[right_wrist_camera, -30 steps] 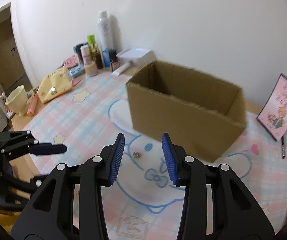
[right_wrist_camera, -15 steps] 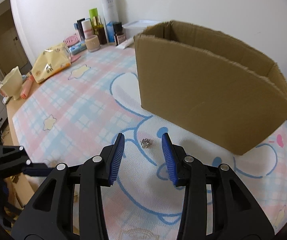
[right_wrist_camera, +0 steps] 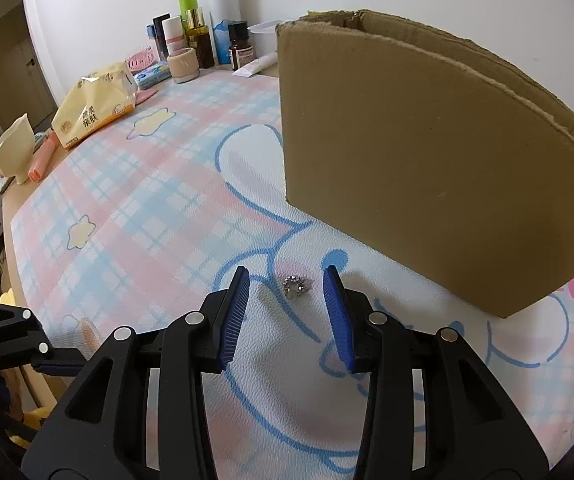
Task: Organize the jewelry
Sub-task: 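Grasp the silver charm with the right gripper while the left grasps the gold pendant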
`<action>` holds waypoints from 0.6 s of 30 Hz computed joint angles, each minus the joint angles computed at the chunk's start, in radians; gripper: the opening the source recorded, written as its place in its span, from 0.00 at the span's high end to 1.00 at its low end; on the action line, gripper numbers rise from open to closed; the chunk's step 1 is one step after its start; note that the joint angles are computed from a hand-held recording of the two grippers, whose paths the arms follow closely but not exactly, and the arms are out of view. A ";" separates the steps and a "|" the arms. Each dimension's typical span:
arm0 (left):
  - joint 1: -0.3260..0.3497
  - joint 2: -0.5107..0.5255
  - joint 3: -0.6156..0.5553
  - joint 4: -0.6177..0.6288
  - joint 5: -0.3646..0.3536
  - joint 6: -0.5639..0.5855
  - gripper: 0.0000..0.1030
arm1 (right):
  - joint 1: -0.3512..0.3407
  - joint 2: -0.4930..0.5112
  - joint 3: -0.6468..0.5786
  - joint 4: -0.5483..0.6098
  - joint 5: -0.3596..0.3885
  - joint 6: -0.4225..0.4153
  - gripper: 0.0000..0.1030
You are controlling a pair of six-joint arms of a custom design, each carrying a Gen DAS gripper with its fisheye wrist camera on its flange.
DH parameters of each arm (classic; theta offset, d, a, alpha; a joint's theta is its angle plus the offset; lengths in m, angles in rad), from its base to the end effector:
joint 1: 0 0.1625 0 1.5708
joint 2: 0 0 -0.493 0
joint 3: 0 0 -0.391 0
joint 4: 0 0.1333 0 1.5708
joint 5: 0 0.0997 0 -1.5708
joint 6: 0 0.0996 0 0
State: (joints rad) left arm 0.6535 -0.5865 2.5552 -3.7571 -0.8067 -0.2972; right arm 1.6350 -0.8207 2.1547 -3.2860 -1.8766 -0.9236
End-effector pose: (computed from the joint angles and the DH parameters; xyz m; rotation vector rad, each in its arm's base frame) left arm -0.1724 -0.3867 0.0262 0.6624 2.4293 -0.8024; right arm 0.1388 -0.5479 0.0920 1.2060 -2.4087 0.2994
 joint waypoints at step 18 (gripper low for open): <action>-0.004 0.007 0.008 -0.009 0.036 -0.019 0.87 | -0.008 0.031 0.009 -0.071 -0.005 -0.044 0.87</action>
State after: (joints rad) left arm 0.6494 -0.5793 2.5636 -3.7665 -0.7709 -0.3159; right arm 1.6273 -0.7896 2.1641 -3.3572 -1.8816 -0.9675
